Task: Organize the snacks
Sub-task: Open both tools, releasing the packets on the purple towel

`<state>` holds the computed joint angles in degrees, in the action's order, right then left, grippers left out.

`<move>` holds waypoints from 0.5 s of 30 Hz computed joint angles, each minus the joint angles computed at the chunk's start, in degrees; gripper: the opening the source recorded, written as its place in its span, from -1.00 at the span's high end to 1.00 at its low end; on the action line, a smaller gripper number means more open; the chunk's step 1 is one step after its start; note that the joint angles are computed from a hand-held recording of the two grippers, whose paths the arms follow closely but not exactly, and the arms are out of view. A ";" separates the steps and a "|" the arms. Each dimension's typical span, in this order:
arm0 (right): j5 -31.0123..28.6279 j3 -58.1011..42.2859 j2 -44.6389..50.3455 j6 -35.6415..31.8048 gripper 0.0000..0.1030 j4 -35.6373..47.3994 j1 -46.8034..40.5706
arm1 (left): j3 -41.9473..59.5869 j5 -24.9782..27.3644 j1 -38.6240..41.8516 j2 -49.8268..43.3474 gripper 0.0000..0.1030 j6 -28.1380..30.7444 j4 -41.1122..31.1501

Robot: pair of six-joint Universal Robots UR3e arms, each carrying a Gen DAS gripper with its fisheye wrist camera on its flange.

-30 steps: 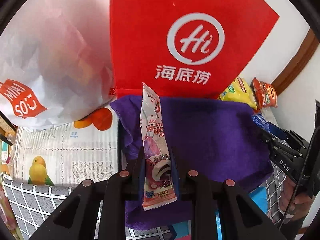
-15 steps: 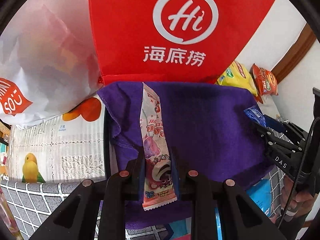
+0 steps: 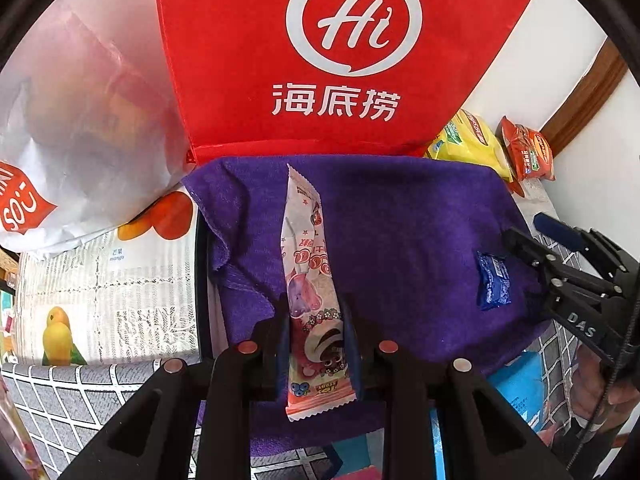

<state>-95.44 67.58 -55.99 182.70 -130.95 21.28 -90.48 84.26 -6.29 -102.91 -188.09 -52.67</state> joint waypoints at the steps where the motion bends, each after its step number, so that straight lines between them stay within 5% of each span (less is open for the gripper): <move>1: -0.06 0.07 -0.28 -0.01 -0.19 -0.16 0.08 | 0.05 0.02 -0.09 0.00 0.55 -0.01 0.04; 5: -0.31 1.04 -2.19 0.66 -0.30 -1.24 0.31 | -0.87 0.02 -0.21 1.41 0.54 0.87 0.77; 9: 1.40 1.25 -3.68 1.35 -0.33 -0.82 -0.40 | -1.12 -0.08 -0.67 2.83 -0.07 1.22 1.61; 15: -1.09 1.02 -5.20 3.58 -0.47 -0.57 0.18 | -1.42 0.47 -1.15 5.59 -0.09 1.58 1.93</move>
